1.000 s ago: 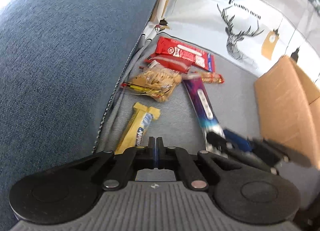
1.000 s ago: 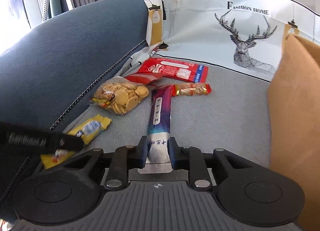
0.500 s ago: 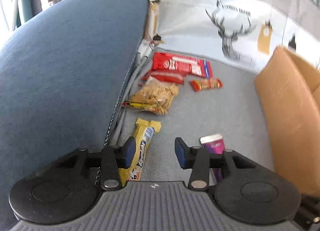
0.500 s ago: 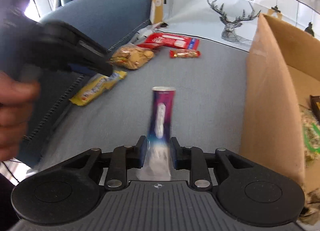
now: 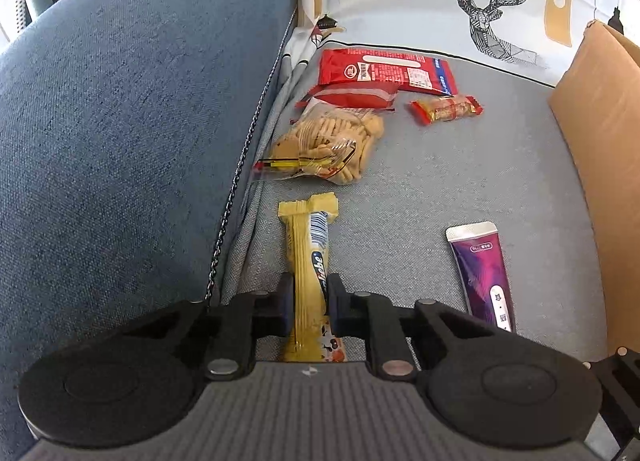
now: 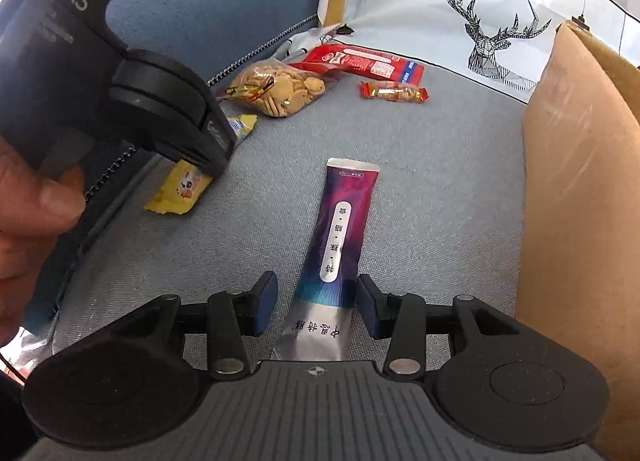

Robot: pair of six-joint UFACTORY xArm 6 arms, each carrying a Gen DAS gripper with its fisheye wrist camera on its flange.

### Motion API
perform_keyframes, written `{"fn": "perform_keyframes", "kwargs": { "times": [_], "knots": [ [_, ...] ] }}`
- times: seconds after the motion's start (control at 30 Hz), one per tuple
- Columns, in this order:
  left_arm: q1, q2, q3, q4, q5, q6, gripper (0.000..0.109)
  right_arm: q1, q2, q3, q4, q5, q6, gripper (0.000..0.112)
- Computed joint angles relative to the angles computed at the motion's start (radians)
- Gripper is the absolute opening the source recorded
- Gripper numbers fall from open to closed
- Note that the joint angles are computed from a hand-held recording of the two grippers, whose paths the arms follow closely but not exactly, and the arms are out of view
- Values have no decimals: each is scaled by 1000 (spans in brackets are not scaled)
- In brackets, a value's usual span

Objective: Organize snacks
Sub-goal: 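Grasp the purple-white tube snack with right tool while left tool grasps the yellow bar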

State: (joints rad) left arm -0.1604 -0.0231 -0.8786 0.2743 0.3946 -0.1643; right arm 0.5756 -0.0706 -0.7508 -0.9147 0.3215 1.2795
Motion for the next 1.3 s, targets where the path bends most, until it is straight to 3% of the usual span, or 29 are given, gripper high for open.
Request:
{"fn": "perform_keyframes", "kwargs": {
  "times": [0.1,0.2,0.33,0.47,0.63,0.87,0.93,1.3],
  "knots": [
    [-3,-6,3,-19,-7,12,15,-1,2,0,-12,-1,5,44],
    [0,-24,12,-120,-10,67,14,-3,1,2,-22,-4,6,33],
    [12,-60,13,-472,50,263,14,-6,-19,15,-42,-8,9,24],
    [50,-74,-16,-742,236,427,14,-7,-64,45,21,7,-35,24],
    [33,-72,-18,-654,289,397,16,-13,-87,82,232,4,-174,29],
    [9,-52,-22,-594,266,360,21,-44,-59,64,62,-51,-22,37],
    [7,-52,-20,-592,259,363,30,-45,-50,56,36,-50,-3,39],
    [-3,-43,-22,-578,243,358,34,-43,4,9,7,-12,31,42]
  ]
}}
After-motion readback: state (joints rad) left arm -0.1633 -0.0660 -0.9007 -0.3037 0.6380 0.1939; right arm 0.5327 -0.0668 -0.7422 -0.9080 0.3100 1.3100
